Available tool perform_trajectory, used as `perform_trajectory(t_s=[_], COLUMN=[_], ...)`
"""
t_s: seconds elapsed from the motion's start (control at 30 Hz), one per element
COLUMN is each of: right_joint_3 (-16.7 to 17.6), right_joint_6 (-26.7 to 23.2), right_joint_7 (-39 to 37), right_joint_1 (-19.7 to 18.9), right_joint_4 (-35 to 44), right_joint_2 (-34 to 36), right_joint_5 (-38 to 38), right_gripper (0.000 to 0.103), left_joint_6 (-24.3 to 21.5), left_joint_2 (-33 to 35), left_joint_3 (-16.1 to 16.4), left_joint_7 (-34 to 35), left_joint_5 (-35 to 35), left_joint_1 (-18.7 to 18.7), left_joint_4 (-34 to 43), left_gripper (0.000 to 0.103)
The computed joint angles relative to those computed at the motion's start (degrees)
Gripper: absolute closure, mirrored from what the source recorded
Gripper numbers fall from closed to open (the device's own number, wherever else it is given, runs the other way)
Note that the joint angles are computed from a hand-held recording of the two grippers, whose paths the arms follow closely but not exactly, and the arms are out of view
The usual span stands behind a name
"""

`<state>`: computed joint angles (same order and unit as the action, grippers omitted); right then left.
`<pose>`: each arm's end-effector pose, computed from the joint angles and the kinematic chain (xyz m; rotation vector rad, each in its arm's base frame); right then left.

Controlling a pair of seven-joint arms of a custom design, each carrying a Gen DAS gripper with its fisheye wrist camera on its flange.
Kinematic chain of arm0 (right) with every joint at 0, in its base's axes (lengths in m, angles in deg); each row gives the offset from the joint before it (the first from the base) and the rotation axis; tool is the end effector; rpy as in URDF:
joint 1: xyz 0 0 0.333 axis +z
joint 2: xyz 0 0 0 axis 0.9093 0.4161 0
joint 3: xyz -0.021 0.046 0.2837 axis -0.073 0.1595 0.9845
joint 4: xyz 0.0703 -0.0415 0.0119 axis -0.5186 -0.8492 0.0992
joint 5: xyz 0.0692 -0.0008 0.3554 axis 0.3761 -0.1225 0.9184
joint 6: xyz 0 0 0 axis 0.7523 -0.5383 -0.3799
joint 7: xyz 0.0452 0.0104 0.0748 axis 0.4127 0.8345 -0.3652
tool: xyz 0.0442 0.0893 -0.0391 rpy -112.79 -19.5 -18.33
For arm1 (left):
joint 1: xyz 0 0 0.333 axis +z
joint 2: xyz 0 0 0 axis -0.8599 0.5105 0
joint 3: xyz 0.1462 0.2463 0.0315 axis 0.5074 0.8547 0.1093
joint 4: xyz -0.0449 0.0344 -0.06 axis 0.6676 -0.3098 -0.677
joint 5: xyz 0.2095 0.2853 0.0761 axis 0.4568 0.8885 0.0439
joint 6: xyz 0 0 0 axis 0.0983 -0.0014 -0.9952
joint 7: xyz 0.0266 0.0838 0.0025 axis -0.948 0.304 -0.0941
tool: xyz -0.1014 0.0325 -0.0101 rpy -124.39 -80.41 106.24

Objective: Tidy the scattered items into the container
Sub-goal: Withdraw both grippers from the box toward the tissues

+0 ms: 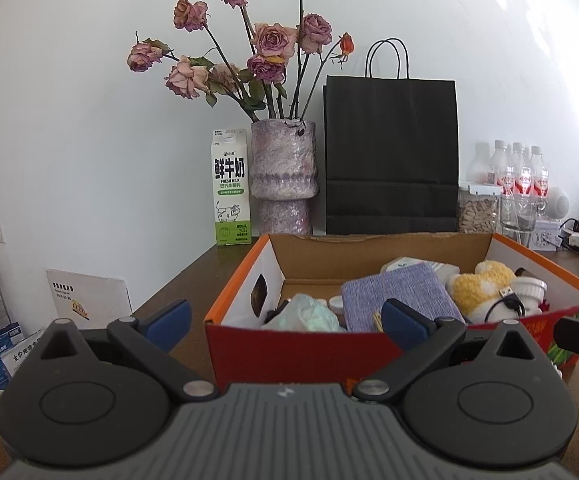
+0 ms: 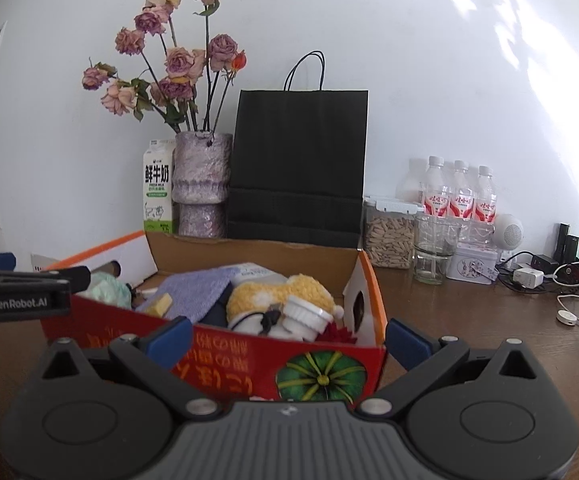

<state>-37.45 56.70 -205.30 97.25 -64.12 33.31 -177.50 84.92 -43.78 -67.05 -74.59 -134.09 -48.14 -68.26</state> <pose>0.5870 0.2996 0.4065 -1.1982 1.7656 -1.3399 0.7204 -0.0195 0.3996 -1.0304 1.8041 -1.3493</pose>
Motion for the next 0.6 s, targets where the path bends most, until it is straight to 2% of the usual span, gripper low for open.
perform_trajectory(t_s=[0.13,0.23,0.3,0.43,0.6], right_joint_3=[0.7,1.6,2.1,3.0,2.8], right_joint_6=[-0.9,0.8,2.5,6.0,5.4], right_joint_7=[0.6,0.8,1.0,-1.9,-7.4], right_joint_1=[0.1,-0.9,-1.7,-3.1,-3.3], right_joint_4=[-3.4,-5.9,-7.2,-7.4,-4.6], right_joint_2=[-2.2,-4.0,-4.9,-5.1,-3.0], right_joint_5=[1.2,2.6,3.3,6.5,12.5], right_gripper=[0.000,0.000,0.000,0.000,0.004], left_joint_6=[-0.3,-0.9,-1.8,-2.6,-3.2], left_joint_2=[-2.0,-3.9,-4.9,-5.9,-6.7], left_joint_3=[0.2,0.8,1.9,4.2,4.0], left_joint_7=[1.0,3.1,1.8,-4.6,-5.9], left_joint_5=[-0.2,-2.6,-2.4,2.5,5.0], left_joint_1=[0.6,1.0,0.8,-0.4,0.1], left_joint_4=[-3.3,-5.9,-7.3,-8.7,-10.4], left_gripper=[0.000,0.000,0.000,0.000,0.000])
